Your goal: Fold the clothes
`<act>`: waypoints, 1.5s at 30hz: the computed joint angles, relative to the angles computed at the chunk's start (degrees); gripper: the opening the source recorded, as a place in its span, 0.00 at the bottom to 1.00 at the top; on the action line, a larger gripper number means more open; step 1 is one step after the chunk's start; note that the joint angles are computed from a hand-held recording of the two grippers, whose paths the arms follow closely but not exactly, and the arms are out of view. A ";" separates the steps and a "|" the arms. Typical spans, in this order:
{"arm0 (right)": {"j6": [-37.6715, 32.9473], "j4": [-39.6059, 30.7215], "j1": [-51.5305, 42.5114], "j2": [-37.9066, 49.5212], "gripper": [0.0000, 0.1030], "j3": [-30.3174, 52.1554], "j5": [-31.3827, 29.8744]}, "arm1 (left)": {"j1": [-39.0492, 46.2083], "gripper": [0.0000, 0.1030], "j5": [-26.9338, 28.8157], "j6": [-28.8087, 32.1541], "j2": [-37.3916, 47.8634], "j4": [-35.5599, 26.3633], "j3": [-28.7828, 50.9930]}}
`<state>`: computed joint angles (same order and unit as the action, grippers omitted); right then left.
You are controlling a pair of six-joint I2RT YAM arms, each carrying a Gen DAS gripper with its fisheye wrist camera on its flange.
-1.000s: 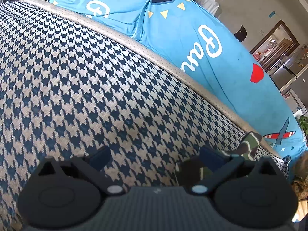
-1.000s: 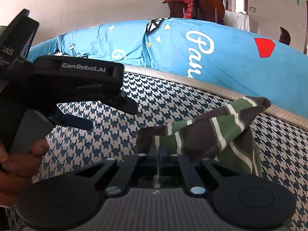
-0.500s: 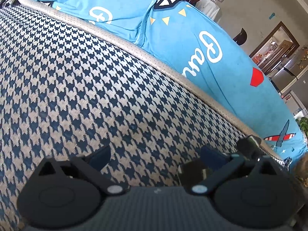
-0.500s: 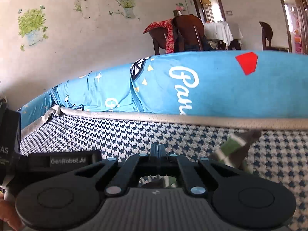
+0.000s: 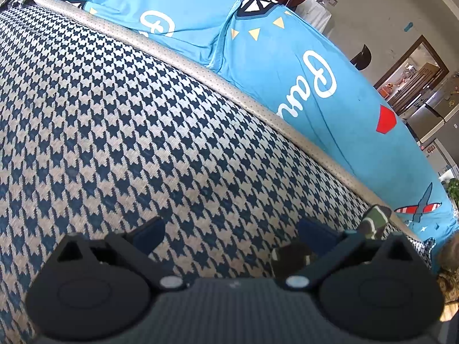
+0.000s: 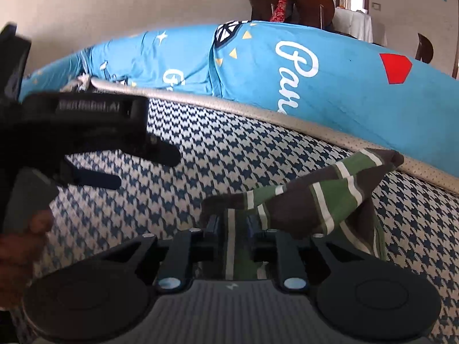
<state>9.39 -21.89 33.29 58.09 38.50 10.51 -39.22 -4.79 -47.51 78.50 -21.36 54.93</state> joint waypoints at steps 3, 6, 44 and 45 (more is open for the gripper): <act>-0.55 0.36 0.46 0.58 0.15 -0.39 1.35 | -0.12 1.00 -0.23 0.03 -0.02 -0.12 0.01; 0.18 1.15 -1.07 1.02 0.04 -0.62 -0.39 | -0.45 1.00 -0.50 -0.03 -0.25 -0.48 -0.03; -1.41 -2.29 0.76 1.40 0.10 0.58 1.60 | 0.24 1.00 -0.51 -0.28 -2.46 -3.10 -0.60; -1.45 -2.40 1.16 1.62 0.10 0.51 2.22 | 0.21 1.00 -0.43 -0.21 -2.56 -3.18 -0.63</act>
<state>7.94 -24.29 34.45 59.71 39.01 12.74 -39.01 -5.22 -47.71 75.94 -24.54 54.29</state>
